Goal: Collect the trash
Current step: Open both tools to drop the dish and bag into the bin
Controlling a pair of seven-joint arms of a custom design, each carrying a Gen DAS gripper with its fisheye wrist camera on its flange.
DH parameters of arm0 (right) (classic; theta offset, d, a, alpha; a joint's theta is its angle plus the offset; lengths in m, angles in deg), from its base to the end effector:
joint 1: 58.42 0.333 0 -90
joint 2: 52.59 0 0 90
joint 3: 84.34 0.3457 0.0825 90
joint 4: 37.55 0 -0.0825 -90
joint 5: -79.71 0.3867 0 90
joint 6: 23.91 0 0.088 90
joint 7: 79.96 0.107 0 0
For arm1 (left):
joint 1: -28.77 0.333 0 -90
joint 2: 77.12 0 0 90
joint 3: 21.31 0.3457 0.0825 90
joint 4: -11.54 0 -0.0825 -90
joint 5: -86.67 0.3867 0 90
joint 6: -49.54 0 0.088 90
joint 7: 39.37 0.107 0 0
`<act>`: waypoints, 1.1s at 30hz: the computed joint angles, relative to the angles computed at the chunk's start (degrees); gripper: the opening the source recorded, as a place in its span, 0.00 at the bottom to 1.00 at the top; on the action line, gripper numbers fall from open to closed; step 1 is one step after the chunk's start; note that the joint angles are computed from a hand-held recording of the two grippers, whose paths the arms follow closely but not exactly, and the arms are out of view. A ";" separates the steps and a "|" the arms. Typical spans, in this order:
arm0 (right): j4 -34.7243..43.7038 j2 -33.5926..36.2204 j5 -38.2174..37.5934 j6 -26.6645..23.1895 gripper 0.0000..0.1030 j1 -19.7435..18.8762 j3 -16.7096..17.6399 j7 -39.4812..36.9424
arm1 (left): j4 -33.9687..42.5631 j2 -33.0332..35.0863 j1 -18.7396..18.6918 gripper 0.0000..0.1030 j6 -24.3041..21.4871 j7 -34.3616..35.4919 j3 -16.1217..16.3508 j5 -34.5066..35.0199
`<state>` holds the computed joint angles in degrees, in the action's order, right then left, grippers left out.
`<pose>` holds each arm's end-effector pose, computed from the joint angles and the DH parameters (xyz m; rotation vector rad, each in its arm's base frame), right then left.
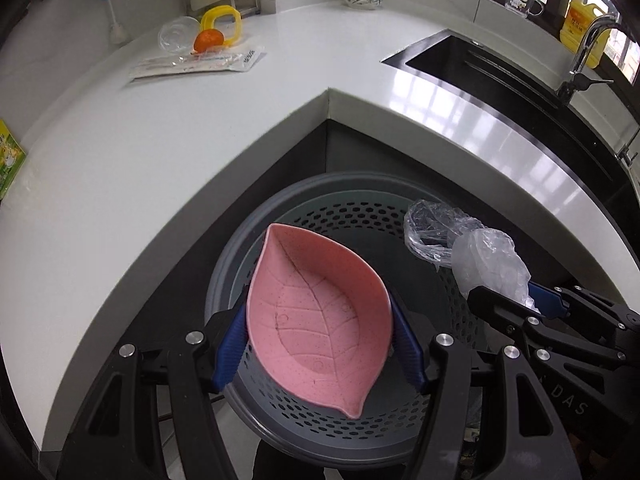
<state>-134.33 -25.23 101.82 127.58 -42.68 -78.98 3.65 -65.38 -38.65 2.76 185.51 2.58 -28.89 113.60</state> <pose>0.6832 0.2419 0.3980 -1.9724 1.6752 -0.0633 0.6711 -0.4066 0.3956 -1.9740 1.9416 -0.4770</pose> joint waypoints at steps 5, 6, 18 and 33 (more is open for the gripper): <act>0.85 1.35 0.99 -1.33 0.37 -0.55 0.36 -0.32 | 0.31 1.15 0.57 0.60 -0.37 0.79 -0.72 -1.74; 1.15 1.67 1.06 -1.71 0.37 -0.58 0.35 -0.27 | 0.32 1.37 0.72 0.60 -0.25 0.91 -0.84 -2.13; 2.84 4.07 1.36 -3.14 0.37 -0.64 0.45 -0.86 | -0.36 1.54 0.69 0.61 -0.47 -0.16 -0.11 -2.45; 3.34 4.63 -0.61 -2.78 0.50 0.23 -0.50 1.66 | 0.83 1.61 0.74 0.77 -2.22 -0.26 0.00 -1.69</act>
